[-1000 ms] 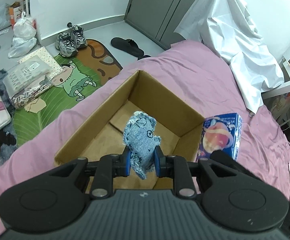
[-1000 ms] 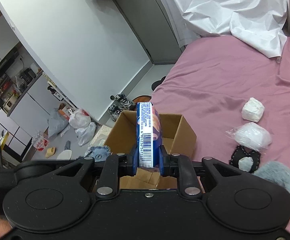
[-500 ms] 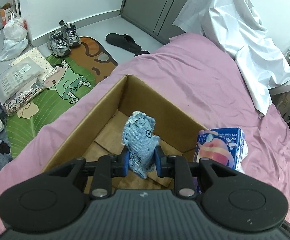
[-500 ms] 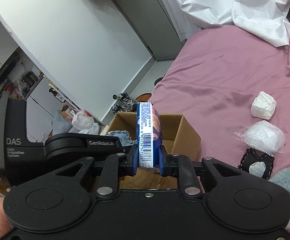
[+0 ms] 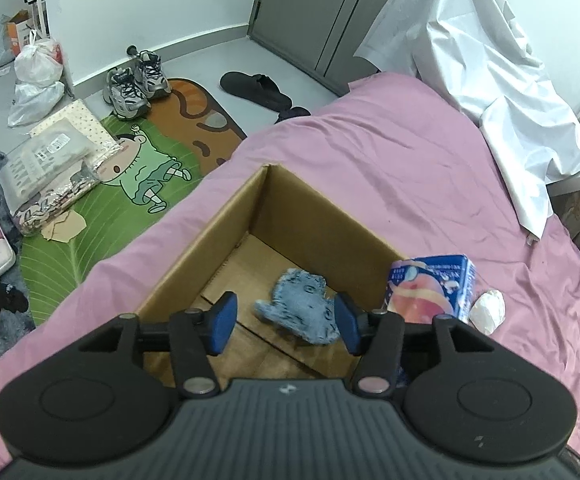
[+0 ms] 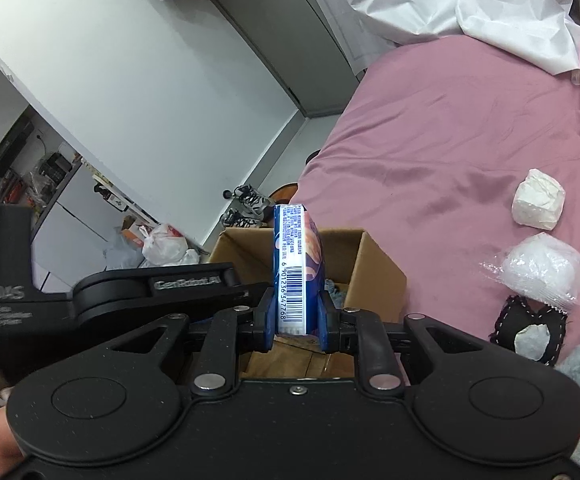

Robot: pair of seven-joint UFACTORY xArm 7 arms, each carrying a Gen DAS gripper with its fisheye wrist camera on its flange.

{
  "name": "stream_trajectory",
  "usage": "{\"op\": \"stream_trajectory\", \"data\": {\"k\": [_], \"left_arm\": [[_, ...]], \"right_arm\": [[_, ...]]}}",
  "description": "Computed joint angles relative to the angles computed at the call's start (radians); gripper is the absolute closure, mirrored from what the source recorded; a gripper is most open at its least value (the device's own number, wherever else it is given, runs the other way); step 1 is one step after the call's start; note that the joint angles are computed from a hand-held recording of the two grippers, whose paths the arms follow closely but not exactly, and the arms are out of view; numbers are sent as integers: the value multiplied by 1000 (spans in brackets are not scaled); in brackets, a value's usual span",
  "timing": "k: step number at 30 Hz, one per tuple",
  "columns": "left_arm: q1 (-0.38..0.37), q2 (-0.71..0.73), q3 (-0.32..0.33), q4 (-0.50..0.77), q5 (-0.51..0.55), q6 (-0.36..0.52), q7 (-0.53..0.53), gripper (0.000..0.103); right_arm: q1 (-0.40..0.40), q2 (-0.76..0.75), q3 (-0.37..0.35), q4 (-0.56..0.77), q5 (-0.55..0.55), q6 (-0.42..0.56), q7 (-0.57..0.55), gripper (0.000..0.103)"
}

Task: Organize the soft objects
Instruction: 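Lower the juice carton into the box and open the right tool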

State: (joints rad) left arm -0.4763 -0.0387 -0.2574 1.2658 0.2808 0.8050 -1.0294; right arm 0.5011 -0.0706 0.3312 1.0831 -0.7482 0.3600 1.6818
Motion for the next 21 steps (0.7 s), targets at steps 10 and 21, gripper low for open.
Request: {"op": "stream_trajectory", "data": {"k": [10,21], "left_arm": [[-4,-59,-36,15,74,143,-36,24],[-5,-152,-69,-3,13,252,-28,7]], "right_arm": [[-3,-50,20,-13,-15,42,3,56],[-31,-182,80,-60,121,148,-143,28]]}}
